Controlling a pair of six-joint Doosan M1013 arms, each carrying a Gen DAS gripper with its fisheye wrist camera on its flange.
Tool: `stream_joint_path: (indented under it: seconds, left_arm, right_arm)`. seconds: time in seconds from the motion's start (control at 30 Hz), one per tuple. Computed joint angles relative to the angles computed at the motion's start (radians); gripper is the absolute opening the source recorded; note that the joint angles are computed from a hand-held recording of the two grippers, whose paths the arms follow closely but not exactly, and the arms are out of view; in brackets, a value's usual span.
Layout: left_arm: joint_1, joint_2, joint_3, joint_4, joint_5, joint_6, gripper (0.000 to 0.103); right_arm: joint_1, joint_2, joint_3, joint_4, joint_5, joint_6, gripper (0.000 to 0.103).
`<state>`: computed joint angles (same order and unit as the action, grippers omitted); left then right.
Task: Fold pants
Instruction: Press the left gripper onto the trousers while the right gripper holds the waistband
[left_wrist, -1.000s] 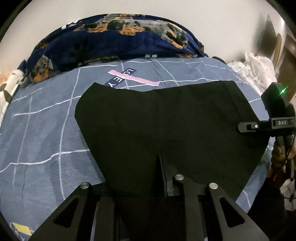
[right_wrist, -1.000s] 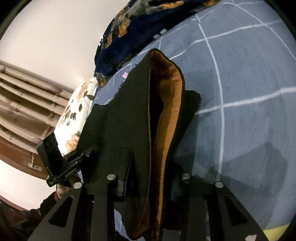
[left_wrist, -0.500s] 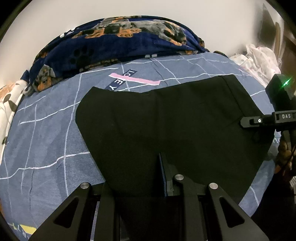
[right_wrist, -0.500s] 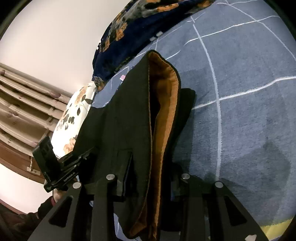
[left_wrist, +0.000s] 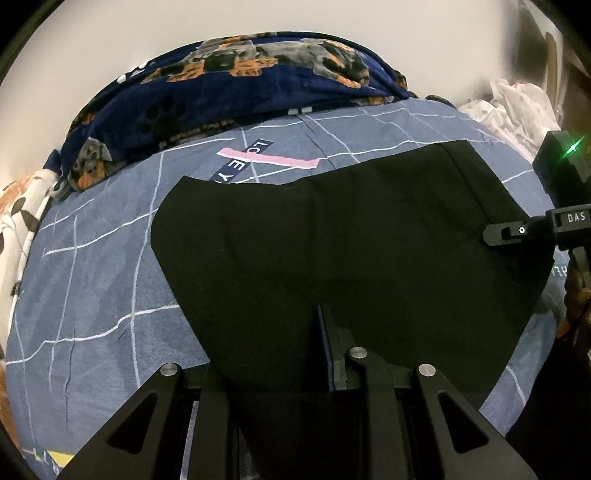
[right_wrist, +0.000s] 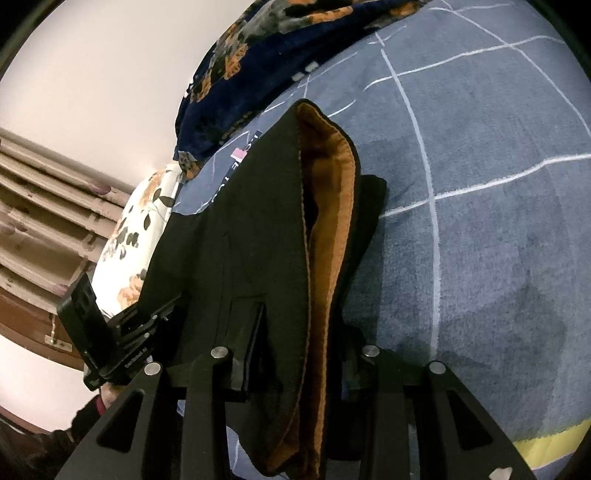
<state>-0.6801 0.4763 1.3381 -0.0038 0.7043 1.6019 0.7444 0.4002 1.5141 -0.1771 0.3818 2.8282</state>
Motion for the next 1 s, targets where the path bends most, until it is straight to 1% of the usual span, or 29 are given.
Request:
stream_joint_path:
  seconds: [0.1,0.17,0.23,0.27,0.37,0.47,0.53,0.67,0.73,0.83,1.0]
  left_arm:
    - [-0.001,-0.001,0.0,0.002,0.0,-0.001,0.022]
    - [0.0,0.0,0.0,0.004,0.001,-0.002,0.022]
    - [0.0,0.0,0.0,0.006,0.002,-0.004,0.022]
    - [0.0,0.001,0.0,0.005,0.002,-0.004,0.022]
    - [-0.002,0.0,0.001,0.006,0.002,-0.006,0.022]
    - [-0.004,-0.005,0.011,0.016,-0.018,-0.011,0.021]
    - [-0.006,-0.008,0.015,0.025,-0.028,-0.016,0.019]
    - [0.002,-0.01,0.006,0.001,-0.019,-0.028,0.015]
    - [0.008,-0.013,0.006,-0.003,-0.018,-0.031,0.015]
    - [0.014,-0.021,0.008,0.003,-0.017,-0.037,0.014]
    - [0.028,-0.035,0.012,0.022,-0.025,-0.058,0.014]
  right_arm:
    - [-0.008,0.0,-0.005,0.064,0.007,-0.073,0.032]
    - [-0.01,0.003,-0.014,0.088,0.029,-0.115,0.033]
    - [-0.017,0.004,-0.016,0.136,0.025,-0.157,0.037]
    - [-0.022,0.004,-0.016,0.168,0.023,-0.183,0.037]
    - [-0.024,0.008,-0.026,0.186,0.04,-0.212,0.037]
    - [-0.023,0.009,-0.032,0.192,0.053,-0.217,0.033]
    - [-0.021,0.006,-0.028,0.179,0.033,-0.198,0.028]
    - [-0.016,0.001,-0.019,0.182,-0.02,-0.17,0.025]
    - [-0.015,0.001,-0.016,0.211,-0.055,-0.187,0.025]
    - [-0.013,0.009,-0.028,0.25,-0.077,-0.22,0.025]
    - [-0.015,0.03,-0.059,0.34,-0.09,-0.307,0.025]
